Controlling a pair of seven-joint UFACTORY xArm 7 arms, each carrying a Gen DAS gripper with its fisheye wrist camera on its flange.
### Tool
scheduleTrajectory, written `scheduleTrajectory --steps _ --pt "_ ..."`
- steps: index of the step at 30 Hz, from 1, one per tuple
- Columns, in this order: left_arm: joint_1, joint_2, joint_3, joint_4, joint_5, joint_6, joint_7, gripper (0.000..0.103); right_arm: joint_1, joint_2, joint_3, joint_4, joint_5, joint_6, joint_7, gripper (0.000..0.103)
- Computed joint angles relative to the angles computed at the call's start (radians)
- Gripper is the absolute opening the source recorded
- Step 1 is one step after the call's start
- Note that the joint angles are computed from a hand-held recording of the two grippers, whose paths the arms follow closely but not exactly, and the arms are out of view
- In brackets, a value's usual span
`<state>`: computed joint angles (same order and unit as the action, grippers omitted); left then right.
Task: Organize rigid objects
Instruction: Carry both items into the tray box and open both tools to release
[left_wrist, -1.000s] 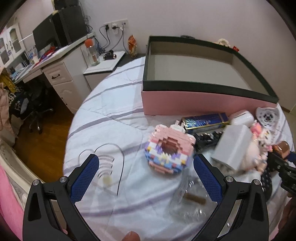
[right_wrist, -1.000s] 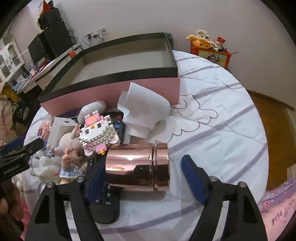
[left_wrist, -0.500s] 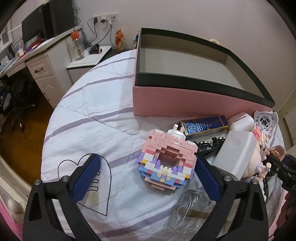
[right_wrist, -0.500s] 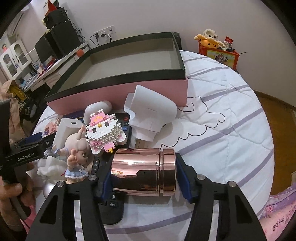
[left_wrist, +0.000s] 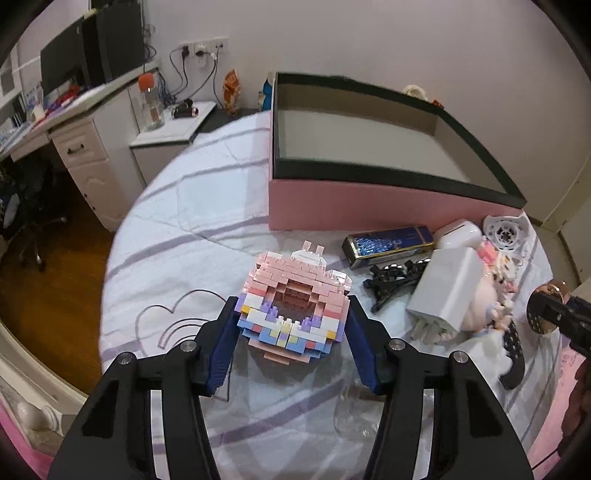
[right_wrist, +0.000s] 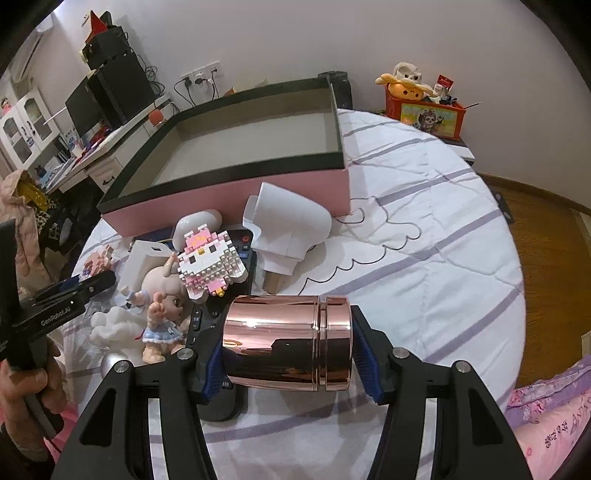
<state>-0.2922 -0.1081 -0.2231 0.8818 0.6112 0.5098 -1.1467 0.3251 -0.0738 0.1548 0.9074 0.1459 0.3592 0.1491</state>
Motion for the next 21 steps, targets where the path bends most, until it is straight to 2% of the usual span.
scheduleTrajectory --steps 5,11,17,21 --pt "-0.002 -0.054 -0.019 0.028 0.01 0.043 0.018 0.056 0.003 -0.022 -0.003 0.013 0.011 0.001 -0.019 0.059" --pt "0.014 -0.049 -0.031 0.124 0.016 0.08 0.057 0.056 0.005 0.014 0.003 0.117 -0.021 0.0 -0.042 0.059" --pt "0.011 0.064 0.0 0.304 0.055 0.109 0.088 0.056 -0.001 0.146 0.006 0.33 -0.051 0.027 -0.081 0.059" --pt "-0.011 0.209 0.056 0.488 0.008 0.117 0.17 0.056 -0.004 0.316 0.004 0.57 -0.06 0.093 -0.103 0.059"
